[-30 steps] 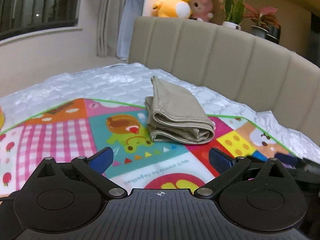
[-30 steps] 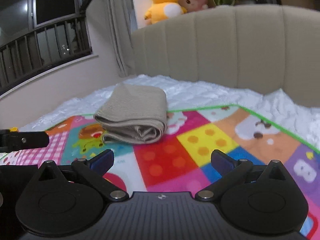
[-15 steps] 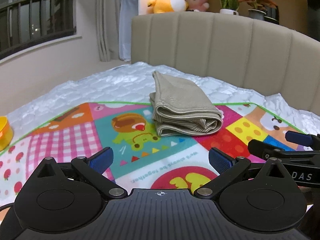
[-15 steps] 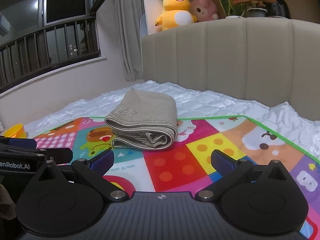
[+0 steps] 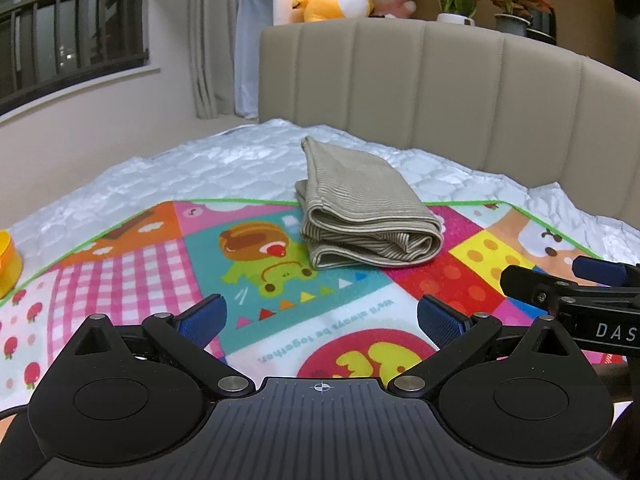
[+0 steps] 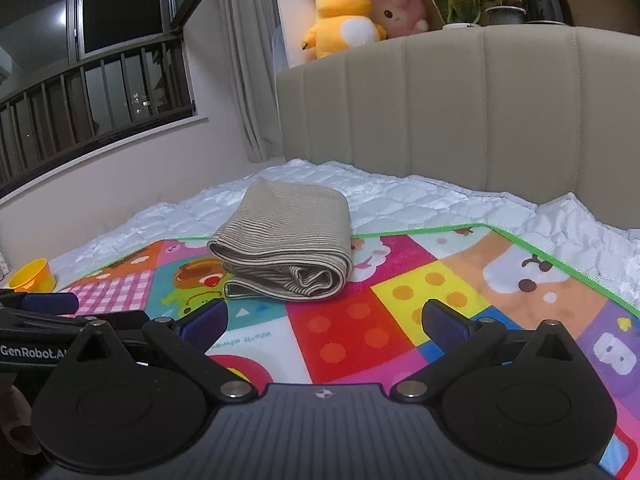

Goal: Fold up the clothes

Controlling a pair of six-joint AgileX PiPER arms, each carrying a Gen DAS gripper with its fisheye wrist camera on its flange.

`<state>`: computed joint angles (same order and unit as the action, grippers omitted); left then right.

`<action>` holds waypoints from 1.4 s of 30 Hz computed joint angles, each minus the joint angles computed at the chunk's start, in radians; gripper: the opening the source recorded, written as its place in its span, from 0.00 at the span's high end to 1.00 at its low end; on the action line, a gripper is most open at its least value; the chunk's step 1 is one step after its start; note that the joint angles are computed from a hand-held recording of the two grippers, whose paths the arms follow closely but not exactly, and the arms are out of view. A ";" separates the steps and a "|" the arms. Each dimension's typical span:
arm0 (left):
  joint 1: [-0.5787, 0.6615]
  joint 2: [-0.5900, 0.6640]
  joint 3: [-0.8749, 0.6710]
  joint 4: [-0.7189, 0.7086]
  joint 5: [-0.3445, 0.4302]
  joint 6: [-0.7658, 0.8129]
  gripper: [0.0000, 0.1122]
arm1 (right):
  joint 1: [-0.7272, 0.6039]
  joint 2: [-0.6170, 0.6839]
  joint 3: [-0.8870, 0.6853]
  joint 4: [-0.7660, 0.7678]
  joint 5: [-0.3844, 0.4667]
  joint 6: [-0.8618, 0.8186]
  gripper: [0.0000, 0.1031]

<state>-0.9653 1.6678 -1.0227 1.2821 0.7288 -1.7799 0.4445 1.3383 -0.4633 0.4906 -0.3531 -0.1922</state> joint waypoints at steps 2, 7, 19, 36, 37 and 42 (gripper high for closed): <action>0.000 -0.001 0.001 0.001 0.000 -0.001 0.08 | 0.000 0.001 0.000 0.007 0.000 -0.009 0.00; 0.000 -0.002 -0.001 0.000 0.002 -0.004 0.08 | 0.000 -0.003 0.000 0.007 -0.001 -0.013 0.00; 0.008 -0.008 0.004 0.005 -0.009 -0.012 0.08 | 0.005 -0.004 -0.001 -0.002 0.009 -0.017 0.00; 0.004 -0.015 0.014 0.021 -0.003 -0.026 0.08 | 0.013 -0.002 -0.001 0.030 0.005 -0.040 0.00; 0.005 -0.013 0.012 0.017 -0.005 -0.022 0.08 | 0.012 -0.001 -0.001 0.036 0.005 -0.044 0.00; -0.001 -0.006 -0.002 -0.005 0.008 0.006 0.08 | -0.001 -0.011 0.003 -0.005 0.009 -0.015 0.00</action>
<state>-0.9661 1.6621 -1.0250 1.2772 0.7366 -1.7738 0.4439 1.3272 -0.4604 0.4855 -0.3438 -0.2070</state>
